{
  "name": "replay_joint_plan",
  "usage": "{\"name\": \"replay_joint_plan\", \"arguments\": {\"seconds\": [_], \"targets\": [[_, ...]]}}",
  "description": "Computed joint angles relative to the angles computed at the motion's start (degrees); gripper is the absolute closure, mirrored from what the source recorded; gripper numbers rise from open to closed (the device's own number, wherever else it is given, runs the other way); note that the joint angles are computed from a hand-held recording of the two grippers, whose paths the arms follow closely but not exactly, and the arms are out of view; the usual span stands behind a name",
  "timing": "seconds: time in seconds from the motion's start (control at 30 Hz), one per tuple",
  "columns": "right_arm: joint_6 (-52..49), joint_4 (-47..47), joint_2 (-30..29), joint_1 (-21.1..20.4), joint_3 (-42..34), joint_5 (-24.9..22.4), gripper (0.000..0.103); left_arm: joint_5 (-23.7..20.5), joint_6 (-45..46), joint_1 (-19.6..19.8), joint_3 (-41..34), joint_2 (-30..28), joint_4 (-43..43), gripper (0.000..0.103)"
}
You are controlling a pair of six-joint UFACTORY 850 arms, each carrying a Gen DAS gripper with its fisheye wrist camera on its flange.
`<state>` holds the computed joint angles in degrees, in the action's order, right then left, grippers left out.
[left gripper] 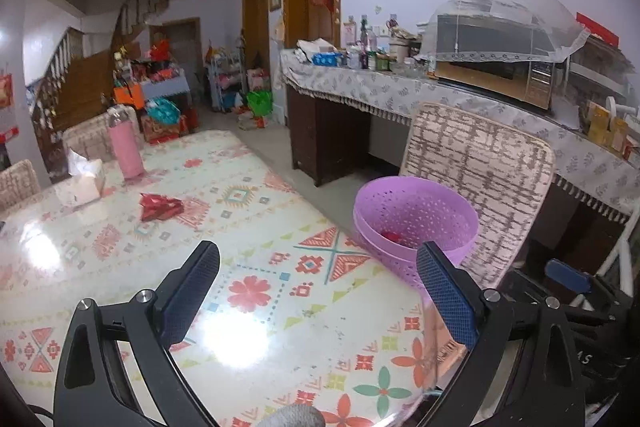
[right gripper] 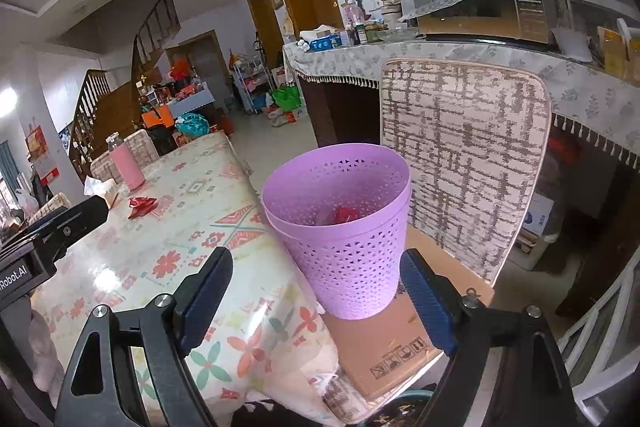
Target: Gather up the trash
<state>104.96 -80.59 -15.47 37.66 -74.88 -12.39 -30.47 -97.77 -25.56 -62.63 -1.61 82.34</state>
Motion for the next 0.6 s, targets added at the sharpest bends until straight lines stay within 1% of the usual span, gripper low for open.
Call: {"name": "replay_joint_plan", "arguments": {"seconds": [0.07,0.17,0.33,0.6], "targets": [[0.09,-0.12,0.13,0.10,0.18,-0.42,0.013,-2.13,-3.00,-0.76,0.84,0.30,3.24,0.005],[-0.39,0.11,0.15,0.31,0.25,-1.17,0.012,-2.25,-4.51,-0.96,1.46,0.66,5.04,0.005],[-2.12,1.58,-0.12,0.61,0.13,-2.31,0.012,-0.53,-2.16,-0.90,1.08,0.31,3.16,0.005],[-5.10,5.47,-0.70,0.17,-0.15,-2.70,0.011,3.98,4.24,0.07,0.14,-0.86,-3.24,0.005]]}}
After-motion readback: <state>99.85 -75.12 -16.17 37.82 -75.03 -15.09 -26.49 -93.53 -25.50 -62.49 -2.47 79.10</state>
